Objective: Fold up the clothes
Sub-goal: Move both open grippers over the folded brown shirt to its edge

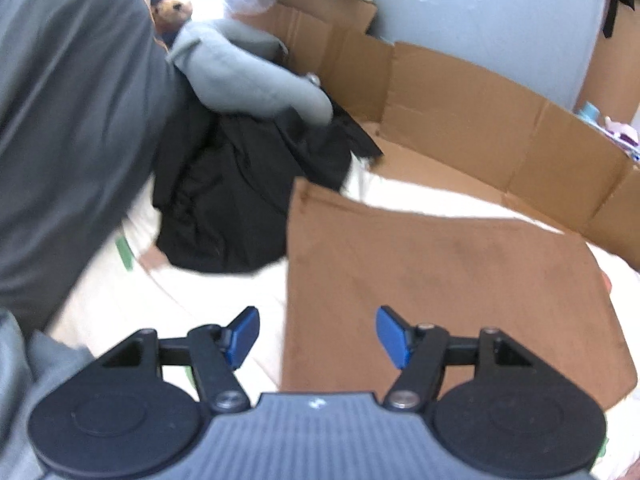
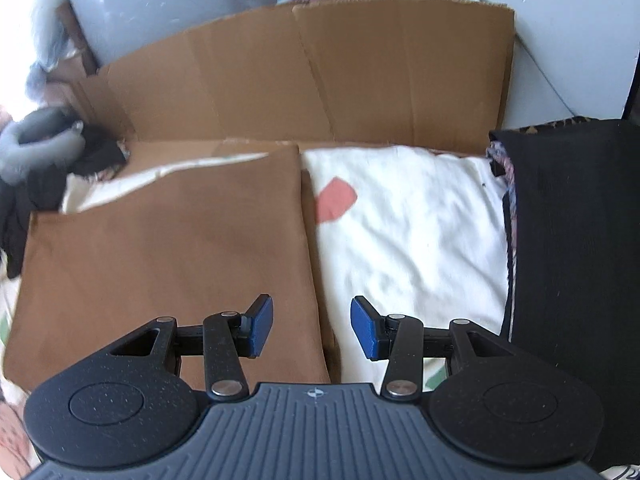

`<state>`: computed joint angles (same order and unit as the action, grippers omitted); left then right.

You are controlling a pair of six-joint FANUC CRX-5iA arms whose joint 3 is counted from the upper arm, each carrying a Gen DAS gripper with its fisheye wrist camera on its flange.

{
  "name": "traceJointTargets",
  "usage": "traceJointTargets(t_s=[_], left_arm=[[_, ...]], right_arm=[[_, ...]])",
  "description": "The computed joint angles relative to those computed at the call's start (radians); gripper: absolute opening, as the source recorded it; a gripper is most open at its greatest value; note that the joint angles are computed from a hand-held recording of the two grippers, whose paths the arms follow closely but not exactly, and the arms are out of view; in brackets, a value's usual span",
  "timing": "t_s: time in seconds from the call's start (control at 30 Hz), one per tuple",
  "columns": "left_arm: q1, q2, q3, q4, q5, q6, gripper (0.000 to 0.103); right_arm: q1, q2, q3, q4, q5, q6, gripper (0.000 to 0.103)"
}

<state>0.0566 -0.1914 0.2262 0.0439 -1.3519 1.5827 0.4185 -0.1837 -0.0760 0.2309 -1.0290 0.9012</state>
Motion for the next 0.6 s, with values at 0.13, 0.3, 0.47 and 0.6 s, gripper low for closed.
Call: traceJointTargets(t_s=[0.13,0.3,0.47,0.6], left_arm=[[-0.005,-0.037,-0.098,0.029,0.015,0.055,0.061],[-0.027,-0.093,-0.182,-0.012,0.023,0.088,0.049],[-0.029,-0.131,-0.24,-0.017,0.023,0.098,0.028],[-0.02,-0.153,-0.3,0.01,0.023,0.11,0.024]], right_arm=[[0.025,-0.032,-0.077,0.021,0.048,-0.027,0.05],[0.067,-0.068,-0.161,0.06,0.118,-0.006,0.032],[0.082,-0.058,-0.187,0.025,0.151,0.03,0.026],[0.077,-0.041,-0.187,-0.016,0.154,0.064,0.026]])
